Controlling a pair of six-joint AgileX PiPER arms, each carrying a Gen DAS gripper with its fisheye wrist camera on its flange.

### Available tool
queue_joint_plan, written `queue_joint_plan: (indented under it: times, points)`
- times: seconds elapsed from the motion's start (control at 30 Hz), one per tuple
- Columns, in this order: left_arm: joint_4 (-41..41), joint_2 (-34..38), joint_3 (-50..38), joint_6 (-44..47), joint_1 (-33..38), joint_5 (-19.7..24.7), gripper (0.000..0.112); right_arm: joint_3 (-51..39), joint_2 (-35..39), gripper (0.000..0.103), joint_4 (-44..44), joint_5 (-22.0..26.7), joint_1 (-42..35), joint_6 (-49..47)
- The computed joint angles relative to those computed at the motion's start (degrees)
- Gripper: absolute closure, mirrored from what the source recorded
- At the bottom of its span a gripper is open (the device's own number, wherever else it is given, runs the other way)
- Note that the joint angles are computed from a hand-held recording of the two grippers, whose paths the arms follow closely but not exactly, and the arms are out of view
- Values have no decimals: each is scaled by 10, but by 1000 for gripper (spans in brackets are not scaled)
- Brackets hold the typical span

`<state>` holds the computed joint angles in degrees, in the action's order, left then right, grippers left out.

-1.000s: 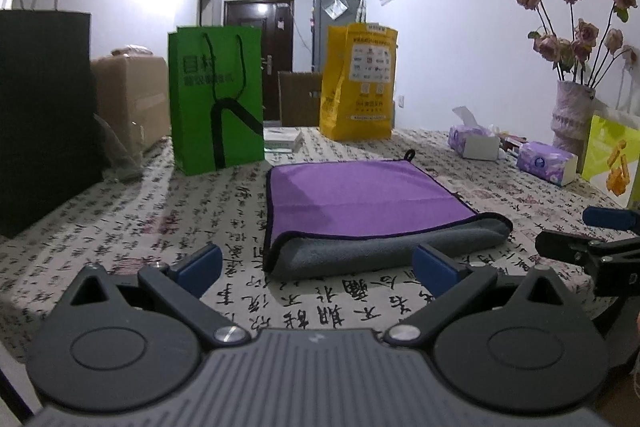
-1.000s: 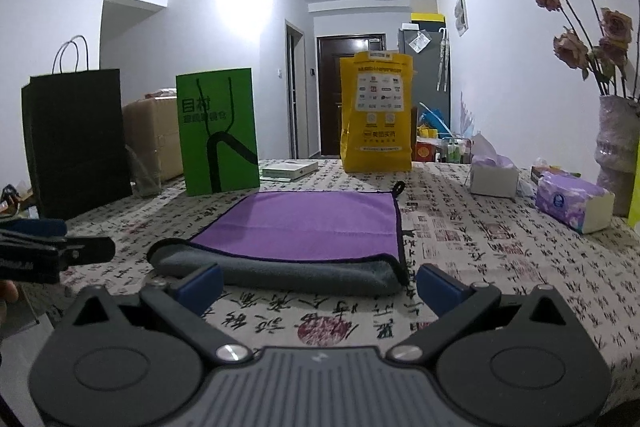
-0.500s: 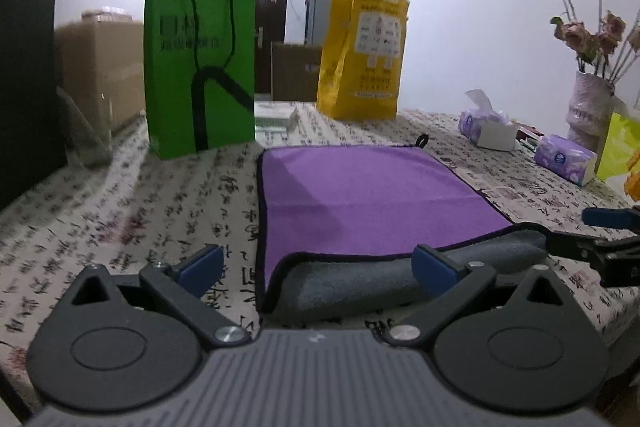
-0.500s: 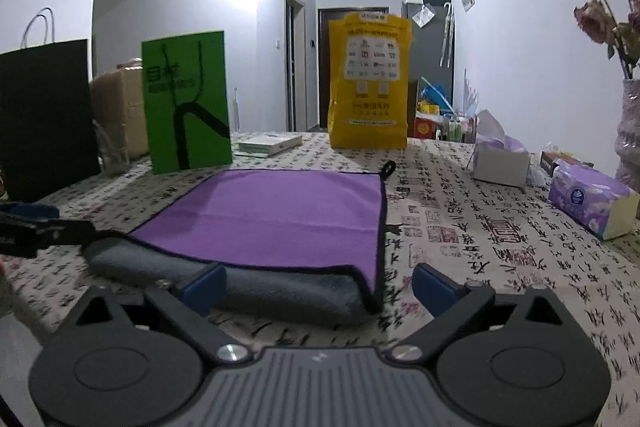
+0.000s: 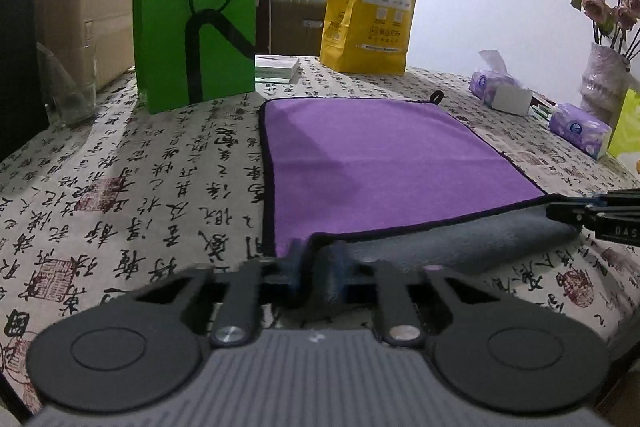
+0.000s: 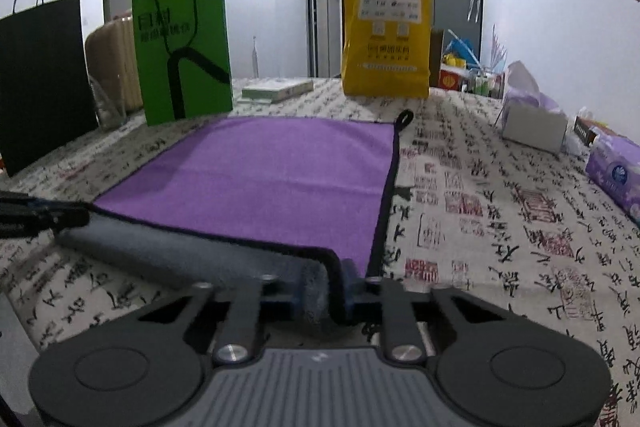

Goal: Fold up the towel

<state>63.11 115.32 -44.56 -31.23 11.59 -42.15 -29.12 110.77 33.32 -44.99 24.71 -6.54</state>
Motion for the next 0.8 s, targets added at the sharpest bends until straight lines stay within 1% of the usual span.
queue_joint_plan:
  times: [0.03, 0.17, 0.27, 0.47, 0.53, 0.67, 0.73, 0.8]
  points:
    - [8, 1, -3, -7, 3, -3, 106, 0, 0, 98, 0, -1, 1, 1]
    - [20, 3, -17, -20, 3, -5, 106, -11, 0, 98, 26, -1, 4, -23]
    - [10, 8, -30, -14, -6, -2, 106, -20, 1, 98, 30, 2, -2, -33]
    - [-9, 23, -79, -8, -34, 18, 106, -57, 7, 98, 30, 25, -29, -81]
    - [-14, 31, -100, -10, -43, 21, 106, -77, 9, 98, 24, 39, -45, -99]
    - [-15, 59, -170, -38, -69, 45, 106, -135, 24, 98, 7, 74, -84, -128]
    - [5, 76, -217, -75, -80, 62, 106, -176, 37, 98, 1, 101, -104, -149]
    - [47, 95, -277, -137, -92, 87, 106, -217, 52, 98, -8, 129, -123, -161]
